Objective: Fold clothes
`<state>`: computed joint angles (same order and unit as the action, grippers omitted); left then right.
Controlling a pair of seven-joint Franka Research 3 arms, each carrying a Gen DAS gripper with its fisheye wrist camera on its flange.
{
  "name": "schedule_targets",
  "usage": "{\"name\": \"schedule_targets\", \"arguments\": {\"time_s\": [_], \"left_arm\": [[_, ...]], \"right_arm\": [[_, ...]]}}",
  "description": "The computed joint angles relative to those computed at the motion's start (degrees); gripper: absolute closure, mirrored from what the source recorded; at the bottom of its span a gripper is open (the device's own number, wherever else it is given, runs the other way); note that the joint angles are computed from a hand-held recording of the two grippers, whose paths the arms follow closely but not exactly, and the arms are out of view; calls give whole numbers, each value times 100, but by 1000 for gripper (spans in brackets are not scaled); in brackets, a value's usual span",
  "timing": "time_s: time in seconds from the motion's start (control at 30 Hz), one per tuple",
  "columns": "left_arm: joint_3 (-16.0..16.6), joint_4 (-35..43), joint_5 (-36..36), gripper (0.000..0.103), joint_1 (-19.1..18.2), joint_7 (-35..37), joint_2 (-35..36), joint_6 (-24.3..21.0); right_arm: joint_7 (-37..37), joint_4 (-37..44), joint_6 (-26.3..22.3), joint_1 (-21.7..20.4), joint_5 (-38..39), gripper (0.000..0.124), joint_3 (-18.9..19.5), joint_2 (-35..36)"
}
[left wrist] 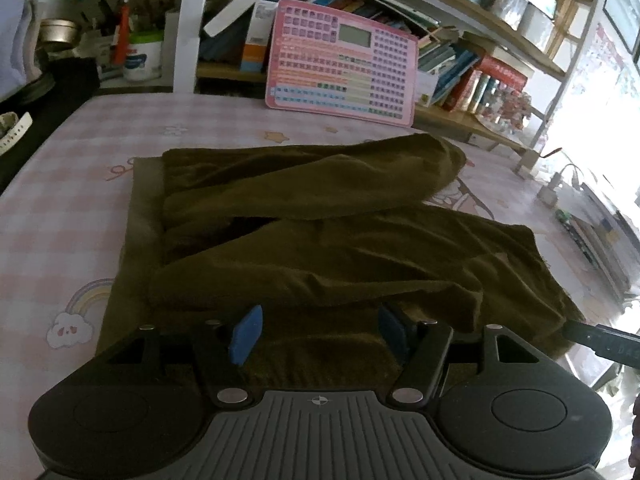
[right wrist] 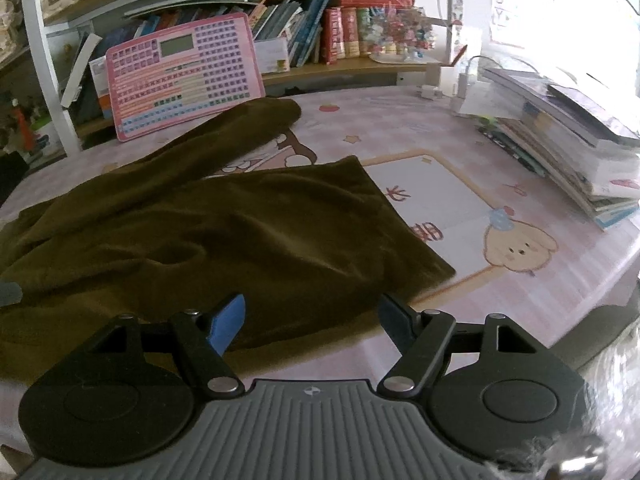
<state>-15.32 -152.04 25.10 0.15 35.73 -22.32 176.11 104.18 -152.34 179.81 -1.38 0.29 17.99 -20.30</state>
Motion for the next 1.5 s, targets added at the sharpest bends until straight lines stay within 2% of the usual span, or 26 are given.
{"name": "schedule_targets", "arguments": {"time_s": [0.17, 0.3, 0.37, 0.47, 0.53, 0.67, 0.93, 1.07, 1.23, 1.37, 1.5], "left_arm": [[-358, 332, 280, 36, 337, -380, 255, -201], [-570, 721, 741, 36, 476, -882, 558, -461], [-698, 980, 1070, 36, 531, -1254, 757, -660], [-862, 1427, 1556, 36, 536, -1833, 1108, -1028], [-889, 1767, 1687, 36, 401, -2040, 1379, -1378], [-902, 2407, 1992, 36, 56, -2394, 1827, -2034], [-695, 3399, 2119, 32, -775, -3114, 2464, -3470], [-506, 3825, 2143, 32, -1179, -3371, 2749, -3964], [-214, 4225, 2160, 32, -1646, -3651, 2997, -4410], [27, 4390, 2194, 32, -1996, -3933, 3062, -4704], [107, 4419, 2049, 31, -2187, -4111, 3025, -5082]], "right_arm": [[-396, 355, 76, 403, 119, 52, -479, 497], [-1059, 668, 73, 1096, 568, 52, -1229, 889], [-1705, 869, 53, 1671, 1117, 52, -1803, 1096], [-3276, 1282, -69, 2636, 2602, 52, -2724, 1414], [-4410, 1629, -265, 2951, 3677, 52, -3068, 1631], [-5815, 2394, -965, 2689, 4942, 52, -3143, 2087], [-7013, 3638, -2584, 1651, 5692, 52, -2786, 2852], [-7271, 4158, -3217, 1185, 5745, 52, -2553, 3188], [-7493, 5110, -3635, 685, 5780, 52, -2181, 3841], [-7652, 6262, -3747, 390, 5702, 51, -1813, 4599], [-7526, 7637, -4062, 219, 5268, 50, -1507, 5513]]}}
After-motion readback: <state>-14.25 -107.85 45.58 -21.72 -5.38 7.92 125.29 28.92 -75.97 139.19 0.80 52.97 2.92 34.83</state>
